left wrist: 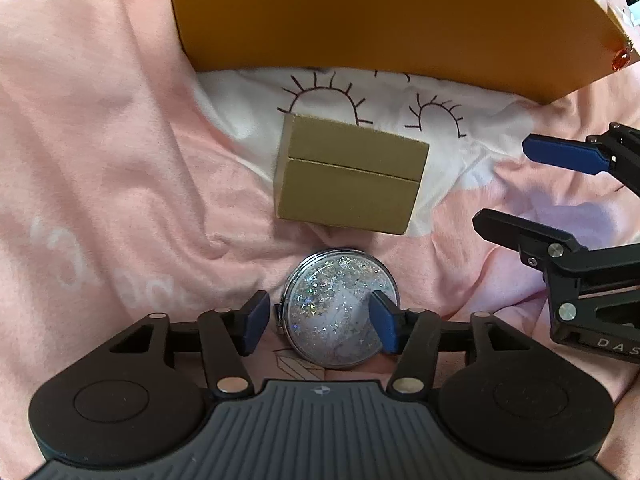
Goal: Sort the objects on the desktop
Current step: 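Grasp the glittery round compact with the left tool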
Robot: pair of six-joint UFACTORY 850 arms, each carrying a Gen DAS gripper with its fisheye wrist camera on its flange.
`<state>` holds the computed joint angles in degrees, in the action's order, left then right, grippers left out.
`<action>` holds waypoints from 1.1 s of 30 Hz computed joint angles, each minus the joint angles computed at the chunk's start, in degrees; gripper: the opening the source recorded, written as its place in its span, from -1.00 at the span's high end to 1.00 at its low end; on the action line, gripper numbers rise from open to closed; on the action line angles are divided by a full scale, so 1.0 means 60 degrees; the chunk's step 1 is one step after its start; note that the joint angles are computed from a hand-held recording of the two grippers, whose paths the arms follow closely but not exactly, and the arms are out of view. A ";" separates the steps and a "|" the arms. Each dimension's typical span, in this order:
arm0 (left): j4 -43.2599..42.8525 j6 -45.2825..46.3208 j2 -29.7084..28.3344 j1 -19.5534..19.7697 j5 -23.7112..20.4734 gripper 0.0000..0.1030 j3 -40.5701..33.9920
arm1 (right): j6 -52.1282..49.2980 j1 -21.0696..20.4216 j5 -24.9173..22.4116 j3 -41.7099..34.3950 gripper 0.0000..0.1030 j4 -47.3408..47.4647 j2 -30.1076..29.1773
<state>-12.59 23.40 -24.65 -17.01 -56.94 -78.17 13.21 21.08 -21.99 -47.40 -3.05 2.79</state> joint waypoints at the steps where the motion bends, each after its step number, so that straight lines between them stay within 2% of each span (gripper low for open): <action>1: -0.0054 0.0064 -0.0034 0.0015 -0.0069 -0.36 -0.0016 | -0.0048 -0.0013 -0.0006 -0.0003 -0.35 0.0058 -0.0014; 6: -0.0271 0.0281 -0.0163 0.0121 -0.0378 -0.43 -0.0091 | -0.0143 -0.0055 -0.0040 -0.0017 -0.35 0.0235 -0.0065; 13: -0.0220 0.0466 -0.0069 0.0162 -0.0415 -0.40 0.0008 | -0.0320 -0.0062 -0.0104 -0.0056 -0.35 0.0400 -0.0117; 22: -0.0036 0.0717 0.0368 0.0205 -0.0163 -0.06 0.0329 | -0.0295 -0.0052 -0.0150 -0.0068 -0.36 0.0388 -0.0112; 27: -0.0088 0.1042 0.0765 0.0278 0.0068 0.23 0.0565 | -0.0199 -0.0040 -0.0135 -0.0057 -0.36 0.0298 -0.0099; 33: -0.0111 0.1511 0.1220 0.0260 0.0339 0.42 0.0778 | -0.0061 -0.0038 -0.0149 -0.0069 -0.36 0.0186 -0.0108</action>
<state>-13.26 32.46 -17.33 -15.45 -54.91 -73.49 12.84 20.85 -22.88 -47.81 -1.93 2.14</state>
